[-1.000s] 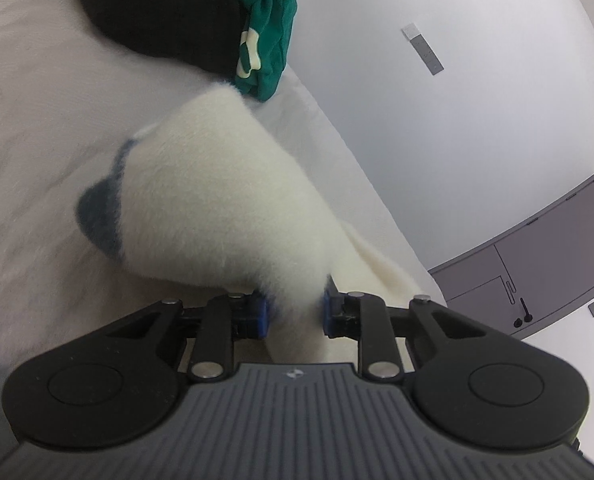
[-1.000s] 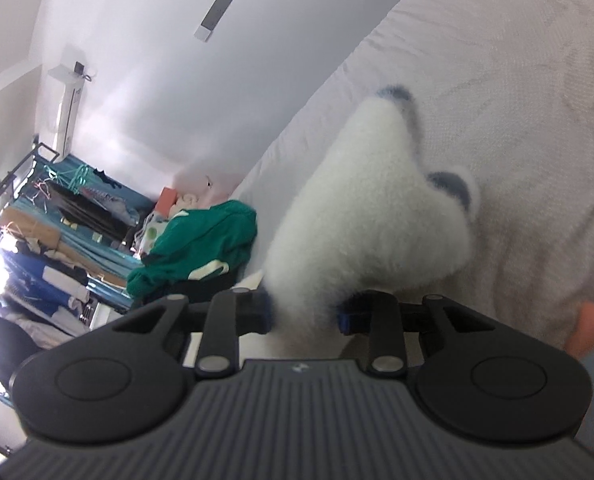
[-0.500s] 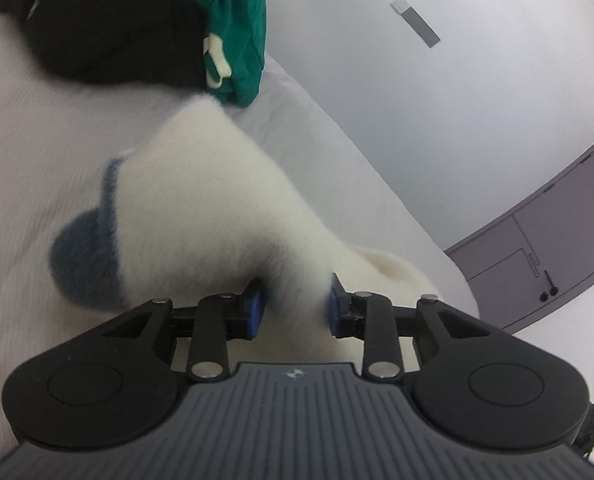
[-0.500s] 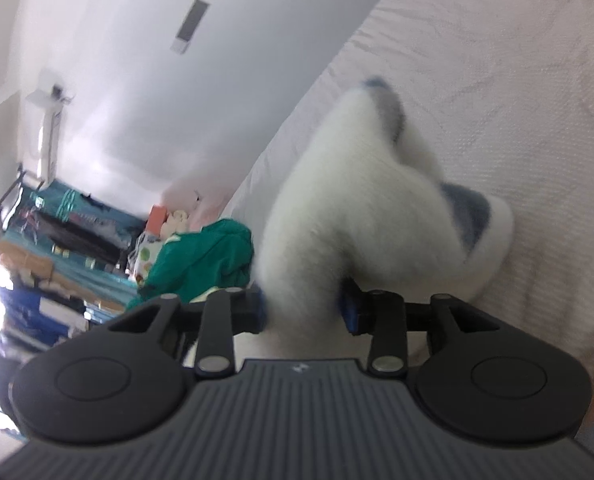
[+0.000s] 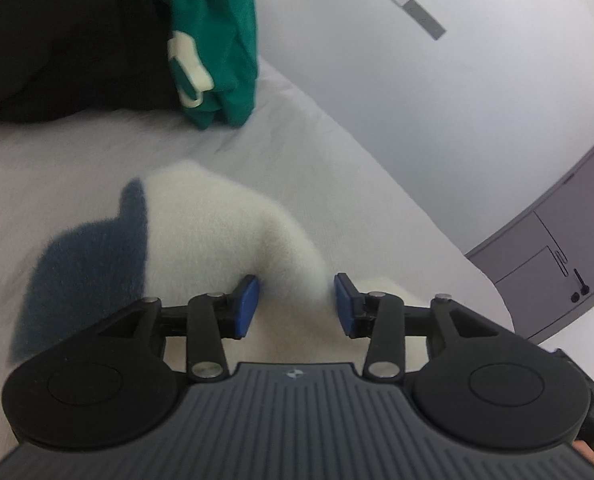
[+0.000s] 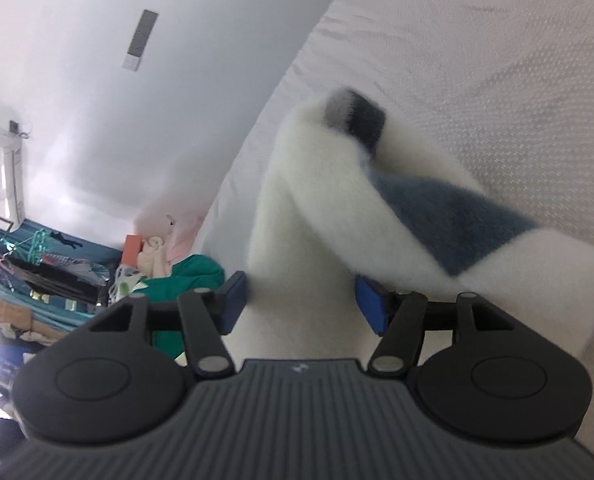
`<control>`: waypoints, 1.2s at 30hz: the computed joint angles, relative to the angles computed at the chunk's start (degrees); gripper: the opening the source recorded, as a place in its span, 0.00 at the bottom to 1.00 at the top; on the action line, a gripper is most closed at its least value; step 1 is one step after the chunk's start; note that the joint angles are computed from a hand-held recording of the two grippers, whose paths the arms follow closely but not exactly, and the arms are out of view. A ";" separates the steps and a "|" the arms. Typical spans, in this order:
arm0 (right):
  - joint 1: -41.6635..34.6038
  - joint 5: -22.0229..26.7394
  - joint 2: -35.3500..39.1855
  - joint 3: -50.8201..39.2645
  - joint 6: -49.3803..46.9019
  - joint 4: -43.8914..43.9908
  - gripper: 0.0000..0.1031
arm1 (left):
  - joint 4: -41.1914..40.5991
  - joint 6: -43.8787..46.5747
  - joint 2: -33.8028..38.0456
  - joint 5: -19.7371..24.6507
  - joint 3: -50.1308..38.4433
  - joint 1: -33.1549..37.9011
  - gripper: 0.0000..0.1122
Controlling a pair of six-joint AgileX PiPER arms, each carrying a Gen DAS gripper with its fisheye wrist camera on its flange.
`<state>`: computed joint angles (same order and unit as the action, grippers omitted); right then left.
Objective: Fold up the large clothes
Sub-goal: 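Fold the sweater over on itself with both tools and release it, then grasp the folded sweater end with both tools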
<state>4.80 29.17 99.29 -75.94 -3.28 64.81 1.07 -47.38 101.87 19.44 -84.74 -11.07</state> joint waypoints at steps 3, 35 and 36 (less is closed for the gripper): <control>-0.26 -0.52 4.05 -1.80 -3.51 3.24 0.60 | -2.33 3.58 3.71 -2.68 -1.83 1.17 0.45; 8.05 -9.75 2.16 -1.00 -10.07 -14.42 0.62 | 28.00 -11.60 2.30 5.33 -2.32 -7.95 0.56; 8.48 -10.30 0.65 0.56 -11.13 -14.39 0.62 | 29.16 -13.04 1.42 5.23 -1.06 -8.62 0.57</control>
